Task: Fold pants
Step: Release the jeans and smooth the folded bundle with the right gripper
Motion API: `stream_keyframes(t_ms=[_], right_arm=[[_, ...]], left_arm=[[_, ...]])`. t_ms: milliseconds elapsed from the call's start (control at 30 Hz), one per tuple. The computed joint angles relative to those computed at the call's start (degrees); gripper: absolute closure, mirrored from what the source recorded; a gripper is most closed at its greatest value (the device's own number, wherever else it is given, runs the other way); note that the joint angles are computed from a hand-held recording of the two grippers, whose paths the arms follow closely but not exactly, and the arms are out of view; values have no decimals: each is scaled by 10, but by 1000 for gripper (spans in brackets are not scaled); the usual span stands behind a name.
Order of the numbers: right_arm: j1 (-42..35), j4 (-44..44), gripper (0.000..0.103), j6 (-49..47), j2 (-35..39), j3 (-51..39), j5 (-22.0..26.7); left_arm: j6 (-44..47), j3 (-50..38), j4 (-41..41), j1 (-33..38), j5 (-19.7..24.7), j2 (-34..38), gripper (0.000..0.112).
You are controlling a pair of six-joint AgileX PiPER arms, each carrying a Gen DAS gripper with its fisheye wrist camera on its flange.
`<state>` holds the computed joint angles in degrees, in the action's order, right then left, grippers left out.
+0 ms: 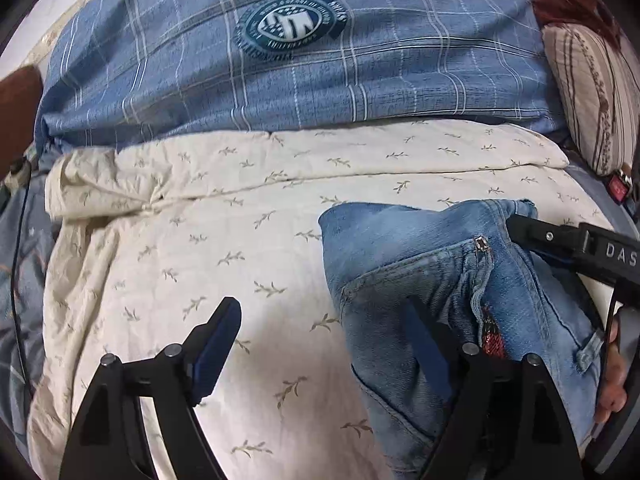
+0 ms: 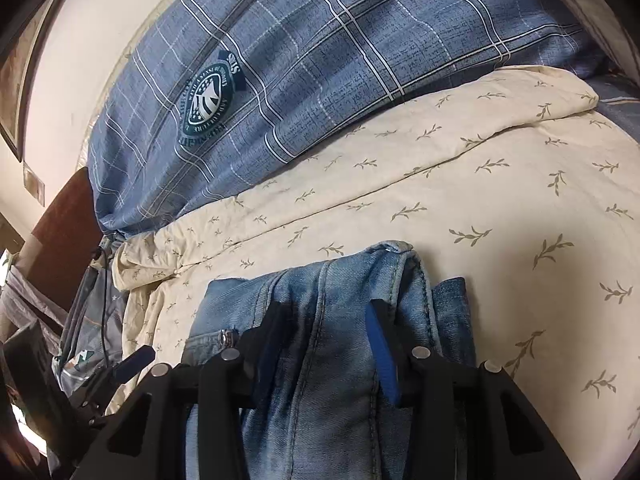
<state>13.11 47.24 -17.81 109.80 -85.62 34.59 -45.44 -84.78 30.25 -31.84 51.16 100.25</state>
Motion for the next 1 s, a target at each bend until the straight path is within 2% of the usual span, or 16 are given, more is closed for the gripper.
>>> stream_keyframes(t_ms=[133, 200, 267, 433, 600, 733, 900, 1000], right_arm=[[-15, 77, 56, -75, -35, 44, 2], [-20, 88, 50, -102, -74, 84, -24], [-30, 106, 50, -125, -100, 113, -38], [-89, 200, 47, -194, -162, 194, -9], [-100, 169, 46, -201, -211, 240, -11], [-106, 138, 46, -174, -219, 258, 26], [-132, 194, 45, -218, -248, 300, 53], [-134, 203, 44, -227, -257, 307, 51]], left_arm=[[-13, 12, 2, -10, 16, -24, 30], [-28, 31, 7, -18, 9, -47, 30], [-43, 46, 6, -26, 4, -66, 30], [-86, 84, 12, -56, 10, -105, 30], [-116, 114, 15, -73, 17, -123, 30], [-145, 122, 34, -91, 32, -123, 30], [-153, 123, 42, -101, 44, -127, 30], [-158, 121, 50, -107, 51, -126, 30]])
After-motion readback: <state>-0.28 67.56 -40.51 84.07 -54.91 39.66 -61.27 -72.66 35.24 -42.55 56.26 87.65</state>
